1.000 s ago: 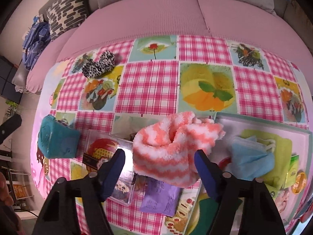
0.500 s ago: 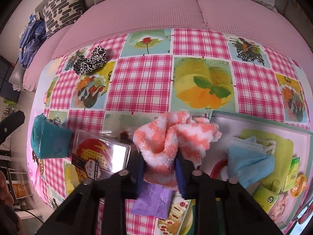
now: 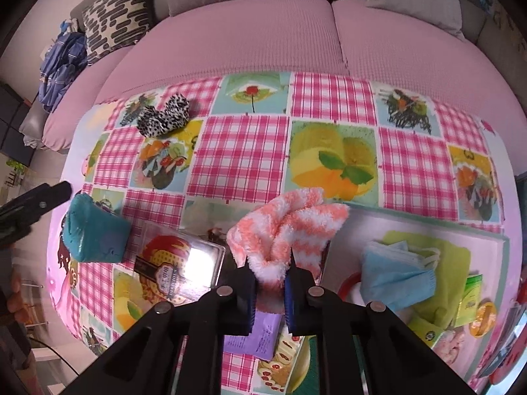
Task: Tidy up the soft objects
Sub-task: 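Grasp the leopard-print scrunchie with the left tool while the right tool holds the striped cloth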
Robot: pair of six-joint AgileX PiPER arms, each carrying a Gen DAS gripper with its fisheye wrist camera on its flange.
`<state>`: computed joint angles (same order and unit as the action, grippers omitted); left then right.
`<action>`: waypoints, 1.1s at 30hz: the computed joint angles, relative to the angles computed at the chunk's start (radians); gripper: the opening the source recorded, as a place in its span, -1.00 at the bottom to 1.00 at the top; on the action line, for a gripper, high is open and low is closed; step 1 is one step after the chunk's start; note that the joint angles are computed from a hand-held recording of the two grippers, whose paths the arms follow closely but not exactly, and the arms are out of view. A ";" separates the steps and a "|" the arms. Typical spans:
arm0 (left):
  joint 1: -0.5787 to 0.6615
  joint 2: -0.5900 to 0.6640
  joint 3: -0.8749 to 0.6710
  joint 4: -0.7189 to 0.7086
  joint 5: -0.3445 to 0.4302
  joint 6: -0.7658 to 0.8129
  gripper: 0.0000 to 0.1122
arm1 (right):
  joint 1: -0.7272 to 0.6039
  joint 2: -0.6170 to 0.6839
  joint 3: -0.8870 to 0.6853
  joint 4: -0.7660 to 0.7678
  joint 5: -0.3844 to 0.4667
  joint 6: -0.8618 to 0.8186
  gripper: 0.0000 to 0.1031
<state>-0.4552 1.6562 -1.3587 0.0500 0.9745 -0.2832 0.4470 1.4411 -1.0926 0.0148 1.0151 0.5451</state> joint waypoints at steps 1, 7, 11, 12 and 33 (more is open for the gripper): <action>-0.003 0.004 -0.004 0.006 0.003 -0.004 0.69 | 0.000 -0.004 -0.010 -0.004 0.008 -0.002 -0.73; 0.004 0.013 -0.023 0.009 0.009 -0.015 0.57 | -0.010 -0.028 -0.063 -0.015 0.048 -0.005 -0.73; 0.012 0.039 -0.067 -0.022 0.037 0.020 0.36 | -0.019 -0.021 -0.116 -0.028 0.087 -0.013 -0.73; 0.018 0.048 -0.079 -0.033 0.040 0.023 0.36 | -0.024 -0.020 -0.129 -0.028 0.093 -0.016 -0.73; 0.088 0.524 -0.561 -0.106 0.107 0.012 0.05 | -0.182 0.131 -0.220 0.049 -0.020 -0.260 -0.73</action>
